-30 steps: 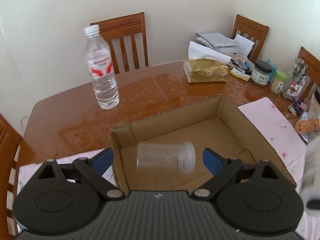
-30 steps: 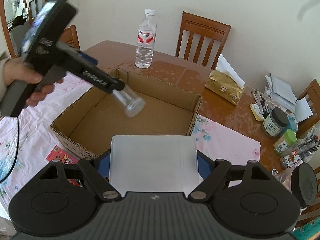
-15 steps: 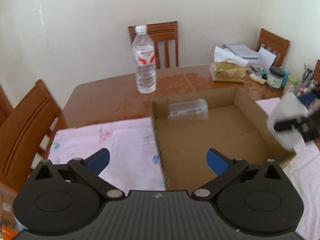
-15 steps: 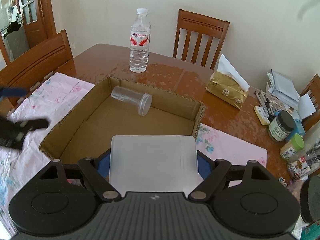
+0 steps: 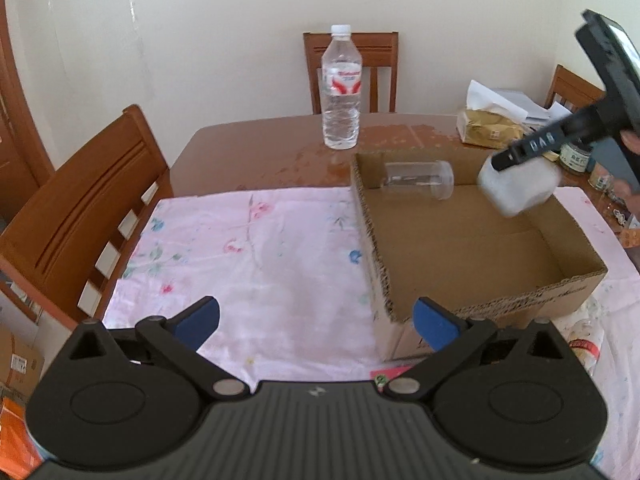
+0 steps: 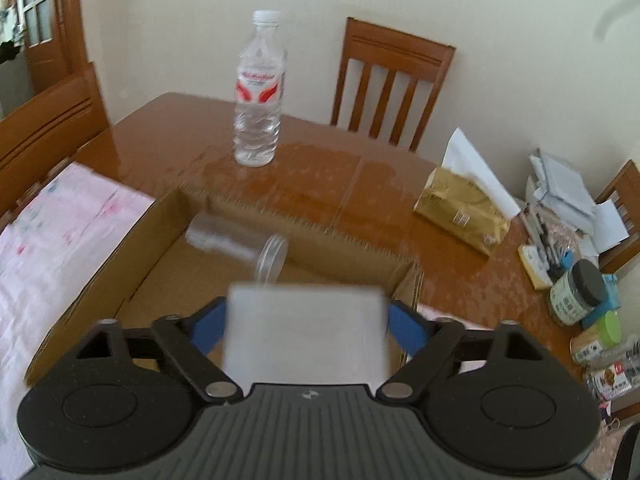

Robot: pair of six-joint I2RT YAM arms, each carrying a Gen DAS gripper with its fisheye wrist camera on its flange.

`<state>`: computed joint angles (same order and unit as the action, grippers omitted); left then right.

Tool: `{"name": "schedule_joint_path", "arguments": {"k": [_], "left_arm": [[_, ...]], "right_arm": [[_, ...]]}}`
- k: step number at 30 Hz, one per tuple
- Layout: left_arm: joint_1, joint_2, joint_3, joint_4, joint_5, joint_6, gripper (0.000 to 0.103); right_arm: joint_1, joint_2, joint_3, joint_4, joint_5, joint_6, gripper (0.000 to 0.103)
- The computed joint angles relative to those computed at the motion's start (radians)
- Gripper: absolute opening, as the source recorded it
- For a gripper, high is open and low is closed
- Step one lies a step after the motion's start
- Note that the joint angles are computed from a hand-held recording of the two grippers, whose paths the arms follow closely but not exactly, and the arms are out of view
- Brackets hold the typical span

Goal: Organize rigid objects
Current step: 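Lower the white bottle into the box and open the right gripper, then move the right gripper to the grey plush toy and grasp it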

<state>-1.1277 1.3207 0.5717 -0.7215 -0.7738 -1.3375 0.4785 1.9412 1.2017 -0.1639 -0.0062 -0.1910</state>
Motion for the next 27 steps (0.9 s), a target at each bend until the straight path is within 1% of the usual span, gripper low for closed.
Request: {"name": "schedule_joint_path", "arguments": {"k": [1, 4, 6, 13, 19, 27], "left_arm": [[-0.007, -0.001, -0.004, -0.013, 0.004, -0.021, 0.102], [-0.009, -0.012, -0.019, -0.018, 0.011, -0.036, 0.102], [-0.007, -0.013, -0.025, -0.017, 0.016, -0.038, 0.102], [-0.007, 0.011, -0.019, 0.006, 0.029, -0.016, 0.102], [-0.028, 0.049, -0.005, 0.025, 0.04, -0.022, 0.102], [-0.074, 0.095, 0.009, 0.037, 0.06, -0.051, 0.102]], "right_arm": [[0.002, 0.008, 0.01, 0.001, 0.001, 0.002, 0.101], [0.005, -0.004, -0.001, 0.016, 0.004, 0.007, 0.103], [0.001, -0.025, -0.021, 0.017, -0.01, 0.006, 0.103], [-0.004, -0.126, -0.132, 0.03, -0.008, 0.002, 0.103], [-0.029, -0.244, -0.276, 0.05, -0.005, 0.019, 0.103], [-0.059, -0.424, -0.506, 0.073, -0.01, 0.077, 0.103]]}}
